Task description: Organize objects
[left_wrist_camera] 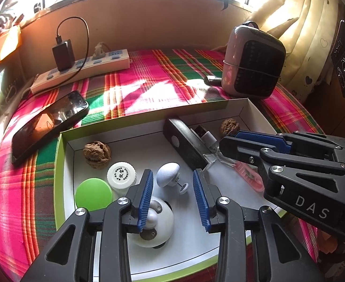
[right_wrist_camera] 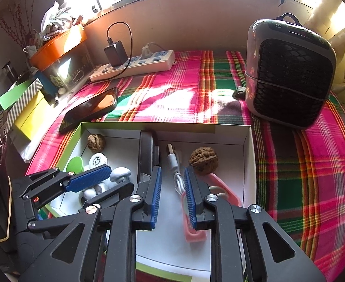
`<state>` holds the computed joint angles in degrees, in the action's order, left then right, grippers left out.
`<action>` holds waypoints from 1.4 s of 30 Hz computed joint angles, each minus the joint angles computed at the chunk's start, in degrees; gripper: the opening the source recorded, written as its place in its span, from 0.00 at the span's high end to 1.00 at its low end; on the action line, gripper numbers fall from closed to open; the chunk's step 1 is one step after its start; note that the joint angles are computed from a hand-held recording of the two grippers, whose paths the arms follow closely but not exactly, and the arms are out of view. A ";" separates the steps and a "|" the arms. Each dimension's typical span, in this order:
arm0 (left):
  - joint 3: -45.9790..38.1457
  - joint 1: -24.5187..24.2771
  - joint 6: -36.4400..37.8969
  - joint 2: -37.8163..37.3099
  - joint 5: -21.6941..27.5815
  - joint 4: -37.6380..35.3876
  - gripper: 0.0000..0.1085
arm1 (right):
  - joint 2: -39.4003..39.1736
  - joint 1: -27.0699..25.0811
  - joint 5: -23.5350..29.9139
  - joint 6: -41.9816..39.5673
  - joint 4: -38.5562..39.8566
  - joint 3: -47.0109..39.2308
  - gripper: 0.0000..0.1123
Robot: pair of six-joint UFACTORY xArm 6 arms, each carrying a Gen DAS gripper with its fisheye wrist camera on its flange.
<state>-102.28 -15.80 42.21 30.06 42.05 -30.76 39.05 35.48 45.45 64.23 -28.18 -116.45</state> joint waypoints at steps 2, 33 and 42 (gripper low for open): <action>1.31 0.08 -0.12 -1.05 -0.56 -0.17 0.69 | -0.60 0.43 0.44 1.03 -1.15 0.66 0.76; 27.52 0.61 4.50 -21.08 -13.80 -5.01 0.68 | -10.34 9.33 11.13 15.10 -17.03 11.47 0.59; 35.11 0.79 2.58 -25.45 -16.67 -3.14 0.68 | -11.04 11.34 12.17 15.28 -15.18 13.98 0.59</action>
<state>-67.17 -15.02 44.79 4.60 25.38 -33.90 28.01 46.82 57.62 79.51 -43.36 -102.47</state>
